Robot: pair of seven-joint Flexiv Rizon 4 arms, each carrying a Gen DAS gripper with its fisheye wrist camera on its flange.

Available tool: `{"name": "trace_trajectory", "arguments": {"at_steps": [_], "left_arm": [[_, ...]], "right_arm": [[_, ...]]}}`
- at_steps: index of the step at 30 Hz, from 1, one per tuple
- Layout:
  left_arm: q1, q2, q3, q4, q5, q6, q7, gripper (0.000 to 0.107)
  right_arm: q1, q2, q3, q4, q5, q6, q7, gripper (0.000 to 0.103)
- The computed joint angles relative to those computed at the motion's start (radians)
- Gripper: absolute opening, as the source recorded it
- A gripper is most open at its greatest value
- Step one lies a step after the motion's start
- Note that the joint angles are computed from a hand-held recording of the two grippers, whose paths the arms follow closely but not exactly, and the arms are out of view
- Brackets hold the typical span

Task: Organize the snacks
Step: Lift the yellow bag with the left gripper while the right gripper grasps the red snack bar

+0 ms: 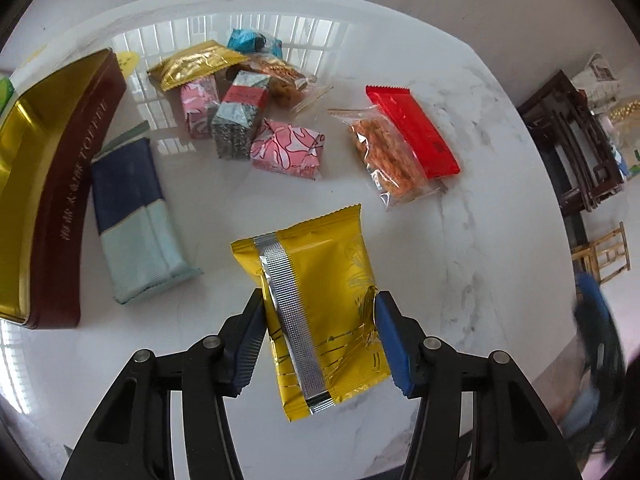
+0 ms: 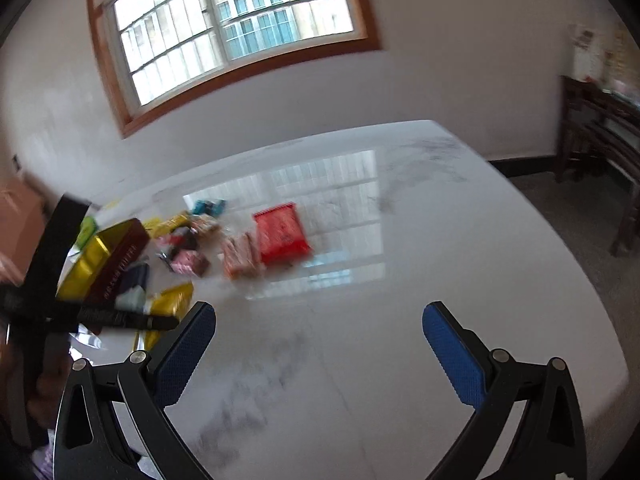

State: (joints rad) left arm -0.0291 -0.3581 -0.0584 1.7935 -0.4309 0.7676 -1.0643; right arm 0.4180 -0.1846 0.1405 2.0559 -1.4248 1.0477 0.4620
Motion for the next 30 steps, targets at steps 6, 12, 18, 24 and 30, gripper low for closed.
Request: {"name": "trace_trajectory", "arguments": {"at_steps": [6,12,18,24,30], "left_arm": [[0.041,0.048,0.012,0.022,-0.047,-0.047,0.067,0.054],[0.043,0.063,0.016,0.029,-0.066,-0.052,0.083,0.054],[0.033,0.078,0.016,0.046,-0.075,-0.022,0.097,0.054],[0.034,0.092,0.019,0.057,-0.090,-0.019,0.110,0.055],[0.034,0.093,0.021,0.053,-0.090,-0.024,0.107,0.055]], "right_arm": [[-0.051,-0.211,-0.049,-0.228,0.202,0.195,-0.347,0.092],[-0.107,-0.371,0.092,-0.402,0.666,0.130,-0.847,0.076],[-0.072,-0.426,0.102,-0.506,0.818,-0.031,-1.052,0.076],[-0.013,-0.446,0.043,-0.570,0.894,-0.134,-1.154,0.075],[0.075,-0.460,-0.061,-0.609,0.905,-0.178,-1.180,0.058]]}}
